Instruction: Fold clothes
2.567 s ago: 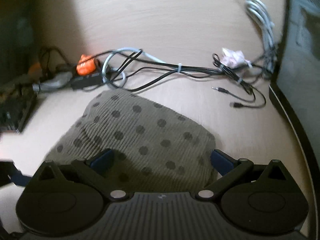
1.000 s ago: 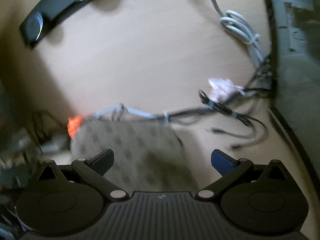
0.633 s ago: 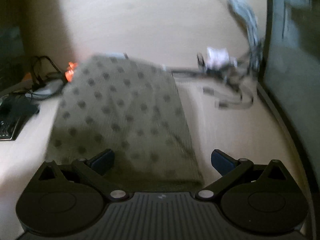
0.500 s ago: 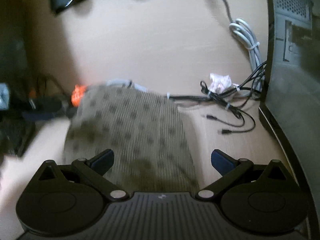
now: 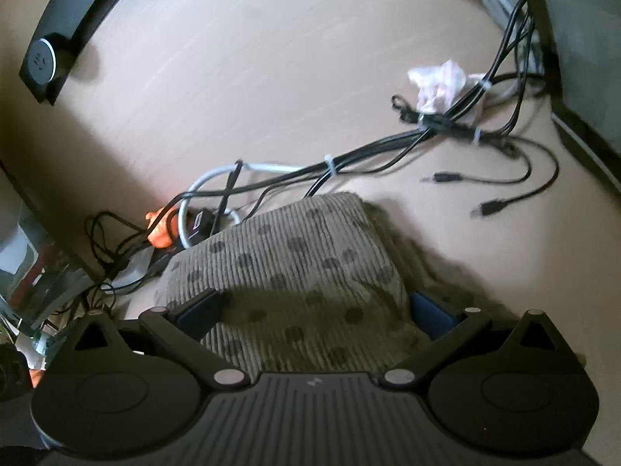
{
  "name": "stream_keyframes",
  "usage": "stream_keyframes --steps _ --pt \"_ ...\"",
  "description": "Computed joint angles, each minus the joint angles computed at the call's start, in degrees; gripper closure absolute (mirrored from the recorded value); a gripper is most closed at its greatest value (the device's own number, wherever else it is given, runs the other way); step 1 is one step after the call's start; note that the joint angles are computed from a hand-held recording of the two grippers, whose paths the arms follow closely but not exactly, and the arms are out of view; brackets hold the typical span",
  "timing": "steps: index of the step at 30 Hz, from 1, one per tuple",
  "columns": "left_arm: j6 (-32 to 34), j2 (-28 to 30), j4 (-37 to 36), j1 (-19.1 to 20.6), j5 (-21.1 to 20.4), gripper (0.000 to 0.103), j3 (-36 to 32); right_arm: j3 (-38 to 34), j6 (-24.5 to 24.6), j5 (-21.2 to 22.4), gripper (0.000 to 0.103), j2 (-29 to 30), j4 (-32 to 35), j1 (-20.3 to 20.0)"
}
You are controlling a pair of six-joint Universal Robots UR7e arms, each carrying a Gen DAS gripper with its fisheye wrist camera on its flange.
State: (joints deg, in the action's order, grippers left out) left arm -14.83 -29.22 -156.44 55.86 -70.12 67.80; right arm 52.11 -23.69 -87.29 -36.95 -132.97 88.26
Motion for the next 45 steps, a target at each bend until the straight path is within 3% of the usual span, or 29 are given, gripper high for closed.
stream_keyframes --steps 4,7,9,10,12,14,19,21,23,25,28,31,35,38,41,43,45 --pt "0.6 -2.7 -5.2 0.1 2.0 0.003 2.4 3.0 5.6 4.0 0.0 -2.4 4.1 -0.5" --pt "3.9 -4.5 -6.7 -0.1 7.7 0.003 2.4 1.5 9.9 11.7 0.0 -3.4 11.7 -2.0" --pt "4.7 -6.2 -7.5 -0.3 10.4 0.003 3.5 1.8 10.7 14.4 0.0 -4.2 11.4 -2.6" --pt "4.3 -7.0 -7.7 -0.2 11.3 0.003 4.1 2.8 9.5 12.8 0.0 -4.9 8.3 -2.2" --pt "3.1 -7.7 -6.8 -0.4 14.9 0.003 4.4 5.1 3.2 5.6 0.0 -5.5 -1.6 -0.3" --pt "0.7 -6.8 -2.7 -0.4 19.9 0.003 2.4 5.0 -6.1 -2.9 0.0 -3.4 -10.2 2.2" --pt "-0.4 -3.0 8.4 0.0 27.5 0.002 -4.3 2.7 -31.2 -17.6 0.0 4.8 -25.4 5.7" --pt "1.3 -1.1 10.3 0.1 29.7 0.002 -7.1 1.1 -36.6 -21.2 0.0 8.1 -29.7 6.0" --pt "3.0 0.8 11.2 0.4 30.9 0.001 -9.9 -0.1 -37.3 -21.8 0.0 9.7 -32.3 6.0" --pt "3.4 2.0 11.8 0.5 32.2 0.001 -12.1 -1.3 -35.3 -21.9 0.0 9.6 -30.5 6.2" --pt "4.3 2.6 10.5 -0.1 34.4 0.002 -12.7 2.3 -29.8 -17.4 0.0 4.8 -26.2 5.1" --pt "4.3 -1.1 5.1 -1.1 30.2 0.002 -5.9 9.4 -26.4 -12.6 0.0 -1.5 -25.2 3.6" --pt "4.1 -4.9 2.9 -2.9 28.8 0.002 3.2 17.5 -30.3 -15.8 0.0 -5.6 -27.9 3.1" --pt "2.7 -5.9 4.4 -4.8 33.3 0.002 8.0 21.0 -31.3 -19.5 0.0 -6.7 -31.2 3.0" --pt "0.3 -7.9 1.3 -6.7 33.8 0.002 13.3 26.8 -30.6 -15.1 0.0 -11.7 -31.6 2.1" --pt "1.2 -9.3 -0.7 -7.5 31.6 0.002 16.5 31.1 -33.2 -12.4 0.0 -15.3 -32.5 1.5" --pt "3.1 -10.0 0.7 -7.8 30.0 0.002 17.7 32.9 -35.8 -11.4 0.0 -17.5 -28.9 1.4"
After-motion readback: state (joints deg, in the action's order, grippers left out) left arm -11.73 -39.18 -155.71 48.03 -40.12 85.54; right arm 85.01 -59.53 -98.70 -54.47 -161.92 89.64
